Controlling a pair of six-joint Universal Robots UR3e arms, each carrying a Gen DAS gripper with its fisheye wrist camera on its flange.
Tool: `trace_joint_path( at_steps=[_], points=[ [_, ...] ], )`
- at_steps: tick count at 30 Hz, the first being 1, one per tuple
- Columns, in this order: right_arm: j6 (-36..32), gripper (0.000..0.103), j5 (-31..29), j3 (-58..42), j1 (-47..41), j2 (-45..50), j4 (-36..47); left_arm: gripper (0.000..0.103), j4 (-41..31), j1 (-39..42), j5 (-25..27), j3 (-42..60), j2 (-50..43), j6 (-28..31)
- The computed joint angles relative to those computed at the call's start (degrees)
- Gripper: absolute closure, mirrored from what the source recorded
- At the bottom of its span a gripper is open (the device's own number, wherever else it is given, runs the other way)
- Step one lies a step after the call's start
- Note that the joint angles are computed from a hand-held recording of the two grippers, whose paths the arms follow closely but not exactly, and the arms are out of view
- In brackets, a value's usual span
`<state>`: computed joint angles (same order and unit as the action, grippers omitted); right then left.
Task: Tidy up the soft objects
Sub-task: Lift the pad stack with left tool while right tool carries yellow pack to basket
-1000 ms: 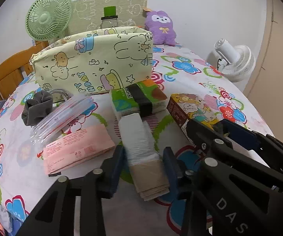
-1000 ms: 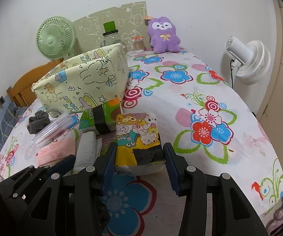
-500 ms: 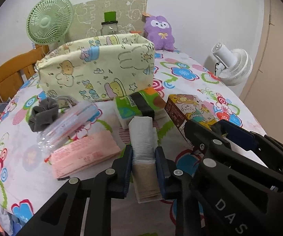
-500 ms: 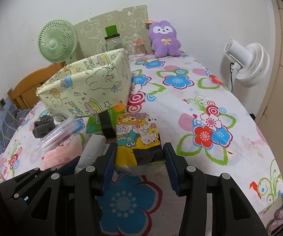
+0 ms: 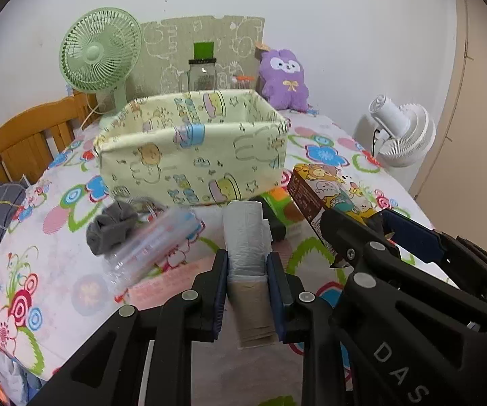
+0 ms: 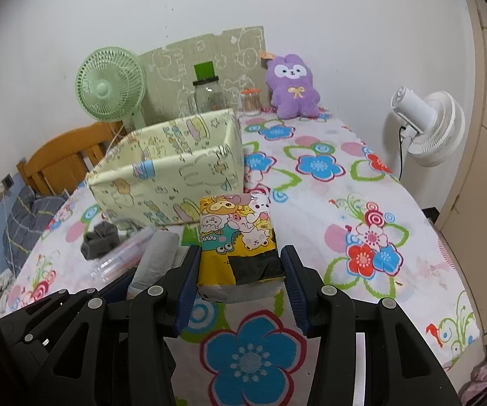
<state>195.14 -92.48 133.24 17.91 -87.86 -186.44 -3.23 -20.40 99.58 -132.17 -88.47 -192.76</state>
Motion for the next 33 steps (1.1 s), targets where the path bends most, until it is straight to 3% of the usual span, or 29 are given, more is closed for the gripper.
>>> trace_joint_path(
  at_steps=[10,33],
  points=[
    [0.42,0.052,-0.76,-3.63,1.47,-2.9,4.36,0.081,-4.35,1.61,-0.31,1.46,4.95,0.43],
    [0.45,0.052,-3.69,-11.88,5.3,-3.89,7.85,0.081,-6.71,4.31,0.8,3.6,11.58,2.19]
  ],
)
